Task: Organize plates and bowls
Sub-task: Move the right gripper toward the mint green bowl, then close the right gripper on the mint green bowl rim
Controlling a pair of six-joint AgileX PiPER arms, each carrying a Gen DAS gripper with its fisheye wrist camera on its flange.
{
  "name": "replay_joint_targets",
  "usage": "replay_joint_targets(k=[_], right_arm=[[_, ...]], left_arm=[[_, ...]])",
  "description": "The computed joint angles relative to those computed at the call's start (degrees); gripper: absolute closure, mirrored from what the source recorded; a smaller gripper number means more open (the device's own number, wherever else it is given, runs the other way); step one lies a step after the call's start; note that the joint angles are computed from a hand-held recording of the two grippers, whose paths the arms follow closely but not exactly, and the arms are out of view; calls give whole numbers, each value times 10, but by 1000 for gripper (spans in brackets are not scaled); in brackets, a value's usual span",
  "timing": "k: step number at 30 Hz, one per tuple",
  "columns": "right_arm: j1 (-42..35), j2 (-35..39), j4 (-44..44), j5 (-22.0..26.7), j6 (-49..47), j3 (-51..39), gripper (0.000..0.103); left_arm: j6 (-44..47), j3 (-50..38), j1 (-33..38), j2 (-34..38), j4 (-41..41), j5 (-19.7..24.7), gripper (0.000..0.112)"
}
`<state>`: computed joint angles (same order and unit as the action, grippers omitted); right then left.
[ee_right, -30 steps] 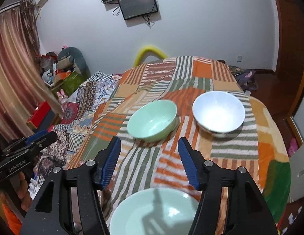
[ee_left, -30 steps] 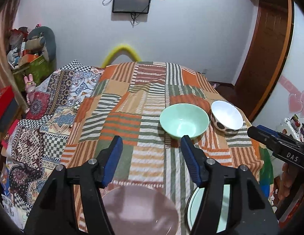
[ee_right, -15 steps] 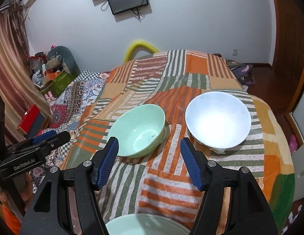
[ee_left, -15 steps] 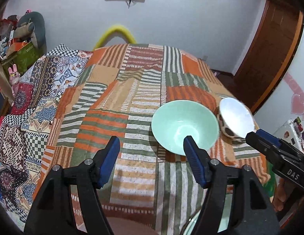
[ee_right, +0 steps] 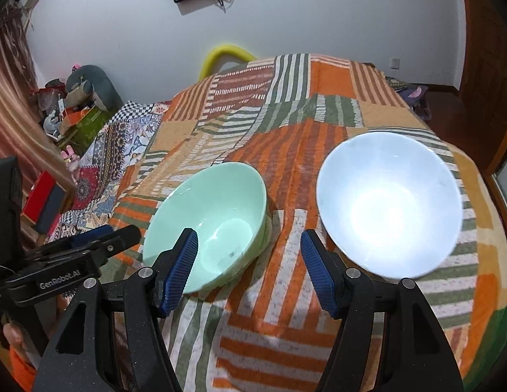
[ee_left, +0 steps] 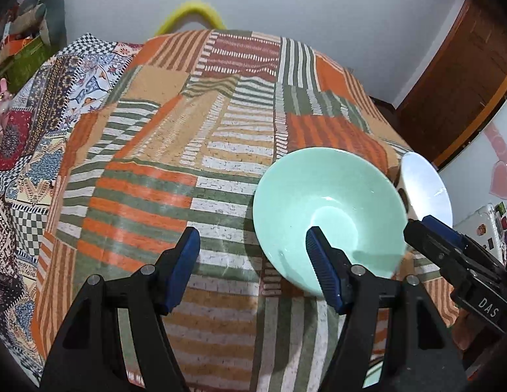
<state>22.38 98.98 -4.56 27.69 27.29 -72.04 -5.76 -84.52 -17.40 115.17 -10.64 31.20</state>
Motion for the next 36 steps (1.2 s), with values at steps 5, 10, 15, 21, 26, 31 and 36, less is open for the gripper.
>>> replay_joint_targets(k=[5, 10, 15, 21, 26, 31, 36], right_arm=[[-5, 24, 15, -5, -11, -13, 41], [-9, 44, 30, 3, -31, -28, 50], [-12, 67, 45, 11, -50, -49, 59], [-21, 87, 89, 20, -89, -65, 73], [-19, 89, 83, 16, -85, -63, 79], [-12, 90, 54, 20, -61, -66, 80], [-12, 87, 53, 29, -58, -68, 81]], left_arm=[[10, -36, 3, 35, -19, 9, 45], [8, -61, -1, 60, -10, 7, 54], [1, -85, -4, 83, 4, 14, 70], [43, -97, 5, 100, -43, 21, 90], [57, -102, 3, 106, -50, 25, 98], [41, -93, -3, 99, -28, 16, 100], [18, -77, -14, 81, 8, 5, 100]])
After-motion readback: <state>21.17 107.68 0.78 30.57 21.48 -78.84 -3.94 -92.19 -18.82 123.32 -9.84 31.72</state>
